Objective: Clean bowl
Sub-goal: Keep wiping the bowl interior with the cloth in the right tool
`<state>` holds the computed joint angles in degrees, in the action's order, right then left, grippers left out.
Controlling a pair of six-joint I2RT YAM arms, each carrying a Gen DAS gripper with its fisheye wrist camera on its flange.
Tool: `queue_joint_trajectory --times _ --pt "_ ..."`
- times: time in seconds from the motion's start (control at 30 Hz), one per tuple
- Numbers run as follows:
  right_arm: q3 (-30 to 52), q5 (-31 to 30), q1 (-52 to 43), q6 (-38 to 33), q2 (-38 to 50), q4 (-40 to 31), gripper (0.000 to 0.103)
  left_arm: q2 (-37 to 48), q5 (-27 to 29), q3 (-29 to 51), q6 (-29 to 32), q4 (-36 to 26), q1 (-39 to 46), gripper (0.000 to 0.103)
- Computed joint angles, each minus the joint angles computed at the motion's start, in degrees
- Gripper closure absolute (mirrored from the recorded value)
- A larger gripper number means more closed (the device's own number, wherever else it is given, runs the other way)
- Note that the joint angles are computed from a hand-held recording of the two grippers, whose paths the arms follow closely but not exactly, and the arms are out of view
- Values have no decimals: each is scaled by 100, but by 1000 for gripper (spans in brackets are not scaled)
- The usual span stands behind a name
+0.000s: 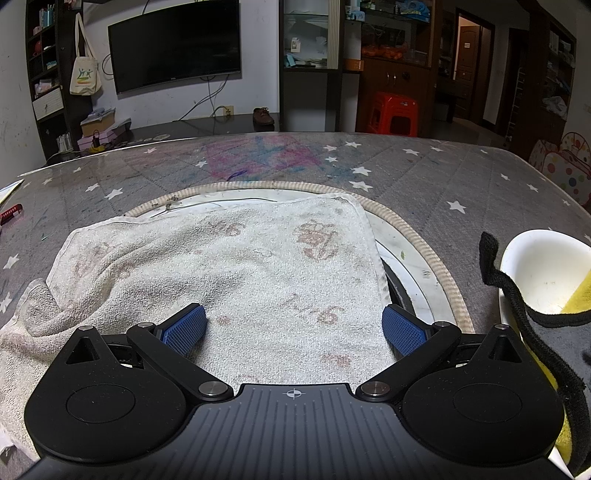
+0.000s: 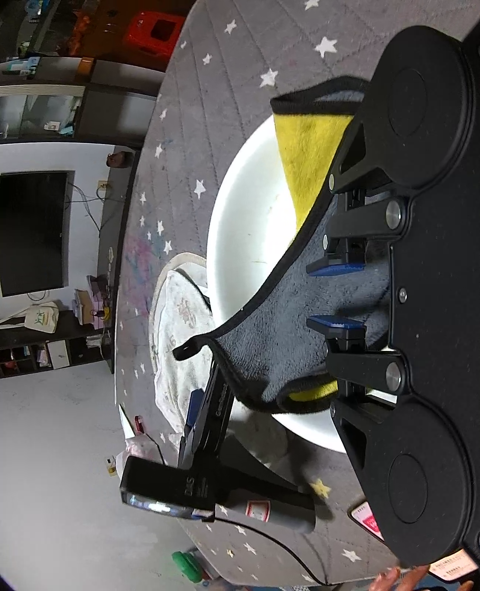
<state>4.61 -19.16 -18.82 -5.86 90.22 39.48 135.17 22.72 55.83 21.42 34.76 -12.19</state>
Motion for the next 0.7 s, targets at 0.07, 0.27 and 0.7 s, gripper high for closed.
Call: queue_joint_trajectory --times 0.07,0.27,0.7 --pt "53 -22 -21 -2 213 95 78 4 -5 3 -5 3 -7 0" --pt "20 -34 -17 26 407 292 78 3 -1 3 -1 1 -2 0" --pt "-255 -70 -51 -136 -117 -83 78 6 -2 6 -2 1 -3 0"
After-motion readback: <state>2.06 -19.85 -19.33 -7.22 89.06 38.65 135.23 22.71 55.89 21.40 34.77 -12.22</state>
